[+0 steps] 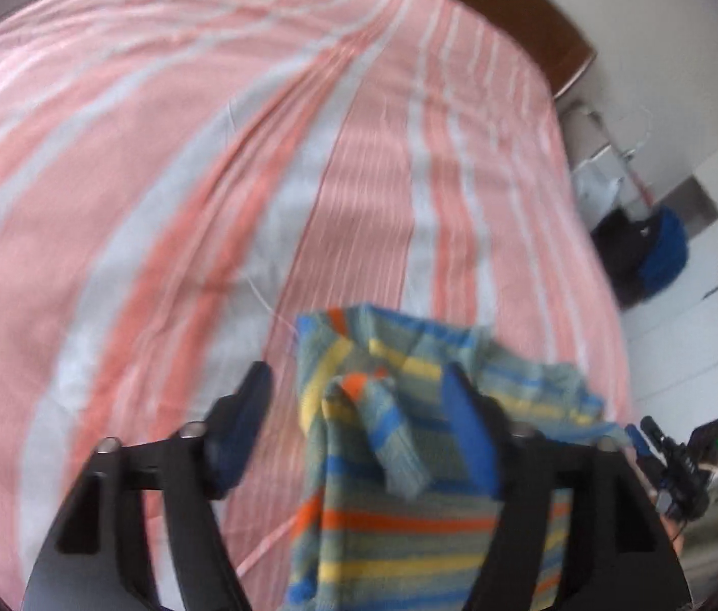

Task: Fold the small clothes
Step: 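Fold the held hem over toward the collar with both grippers, then release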

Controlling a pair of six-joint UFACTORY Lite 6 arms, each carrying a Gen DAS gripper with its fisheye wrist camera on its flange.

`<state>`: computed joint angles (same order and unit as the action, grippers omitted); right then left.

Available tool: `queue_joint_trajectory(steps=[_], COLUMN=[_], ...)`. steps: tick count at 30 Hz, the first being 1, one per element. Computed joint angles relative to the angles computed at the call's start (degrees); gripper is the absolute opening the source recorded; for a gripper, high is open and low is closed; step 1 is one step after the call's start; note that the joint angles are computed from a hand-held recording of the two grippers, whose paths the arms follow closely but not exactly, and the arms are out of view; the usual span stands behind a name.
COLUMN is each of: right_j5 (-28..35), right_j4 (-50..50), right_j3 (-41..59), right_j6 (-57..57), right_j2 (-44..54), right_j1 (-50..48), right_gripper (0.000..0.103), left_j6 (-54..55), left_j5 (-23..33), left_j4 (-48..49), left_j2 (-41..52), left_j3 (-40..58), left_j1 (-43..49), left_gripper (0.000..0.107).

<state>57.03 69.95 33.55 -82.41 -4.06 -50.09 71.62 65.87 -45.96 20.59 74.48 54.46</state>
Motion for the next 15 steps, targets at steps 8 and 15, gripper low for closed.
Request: queue_joint_trajectory(steps=[8, 15], right_j5=[12.56, 0.13], right_j4=[-22.44, 0.36], right_j3=[5.77, 10.89], right_j6=[13.06, 15.51], right_j2=[-2.17, 12.85], right_j1=[4.71, 23.31], right_gripper=[0.055, 0.055], left_j6=[7.73, -4.84], left_j5=[11.79, 2.51], left_j4=[15.73, 3.48], left_j2=[-2.80, 2.38], left_j3=[-3.68, 2.80], left_j1=[-4.44, -14.29], left_gripper=[0.086, 0.070])
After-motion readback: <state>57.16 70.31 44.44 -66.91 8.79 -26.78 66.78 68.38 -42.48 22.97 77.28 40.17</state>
